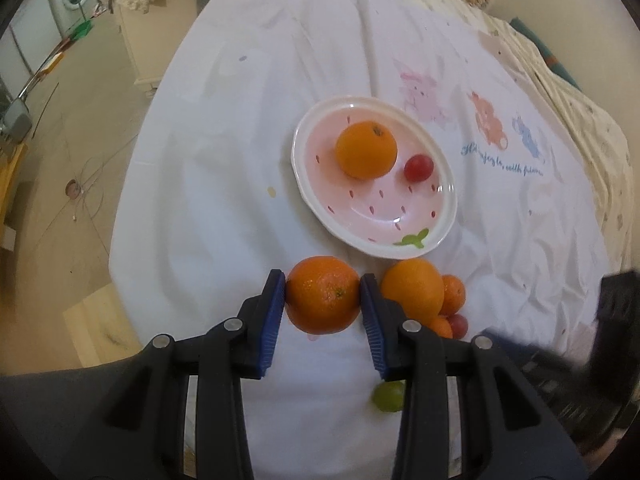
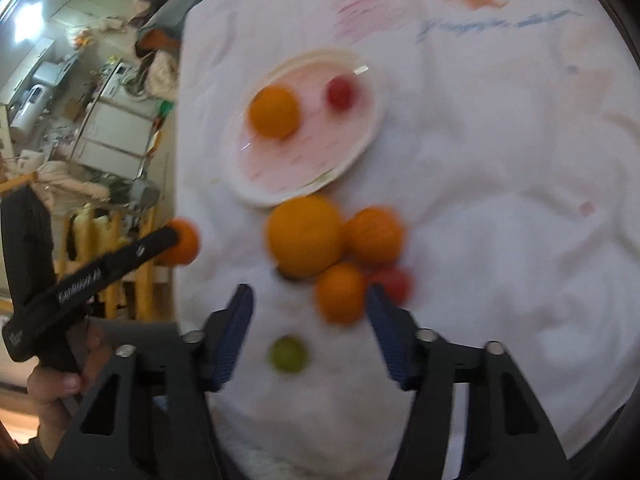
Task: Organize fruits
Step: 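Grasp a small tangerine with the left tool while the right tool grasps the dark plum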
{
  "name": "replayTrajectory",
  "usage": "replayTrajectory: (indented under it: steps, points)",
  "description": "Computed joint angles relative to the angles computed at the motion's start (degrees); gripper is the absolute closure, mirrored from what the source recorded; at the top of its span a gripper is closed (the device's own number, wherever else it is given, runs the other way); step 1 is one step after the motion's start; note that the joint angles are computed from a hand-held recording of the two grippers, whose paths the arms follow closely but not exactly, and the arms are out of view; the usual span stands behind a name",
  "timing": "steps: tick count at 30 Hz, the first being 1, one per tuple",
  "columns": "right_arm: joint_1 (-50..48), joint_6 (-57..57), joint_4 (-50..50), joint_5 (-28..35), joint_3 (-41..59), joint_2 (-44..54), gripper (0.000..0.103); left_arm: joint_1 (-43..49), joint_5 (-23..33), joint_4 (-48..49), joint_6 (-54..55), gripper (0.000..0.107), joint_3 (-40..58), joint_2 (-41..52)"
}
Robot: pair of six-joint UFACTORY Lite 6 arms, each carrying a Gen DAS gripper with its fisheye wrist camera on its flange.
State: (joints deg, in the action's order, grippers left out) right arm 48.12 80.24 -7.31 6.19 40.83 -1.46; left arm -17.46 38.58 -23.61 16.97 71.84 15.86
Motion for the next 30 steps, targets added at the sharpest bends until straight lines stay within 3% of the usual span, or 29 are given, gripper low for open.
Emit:
replayTrajectory:
  steps: [2, 5, 10, 16, 18, 19, 27, 30]
  points:
    - [0.68, -1.59, 2.77, -1.04, 3.59, 4.75, 0.059, 0.43, 0.03, 0.57, -0.79, 0.073, 0.71, 0.08]
    - [1.80, 8.05, -4.11, 3.97, 12.69, 14.91, 0.068, 0.48, -0.71, 5.04, -4.52, 0.073, 0.70, -0.60]
    - [4.50, 18.23, -12.53, 13.39, 25.77, 27.68, 0.068, 4.71, 1.80, 2.04, -2.67, 0.073, 2.40, 0.25]
    - [5.31, 25.48, -17.35, 19.94, 34.44, 35.94, 0.070, 6.15, 2.16, -0.52, -0.50, 0.073, 2.77, -0.16]
    - [5.73, 29.13, -20.22, 20.53, 34.86, 36.75, 0.070, 6.67, 2.51, -1.09, -0.10, 0.073, 3.08, 0.06]
    - [6.01, 29.81, -21.09, 21.17, 34.73, 36.75, 0.077, 6.82, 2.73, -1.25, 0.02, 0.073, 3.37, 0.40]
    - [8.05, 38.74, -31.72, 14.63, 21.53, 24.57, 0.078, 7.05, 2.71, -1.58, 0.18, 0.073, 3.47, 0.85]
    - [9.69, 40.68, -34.42, 14.94, 17.46, 18.80, 0.078, 7.36, 2.82, -2.73, 0.91, 0.073, 3.40, 0.95]
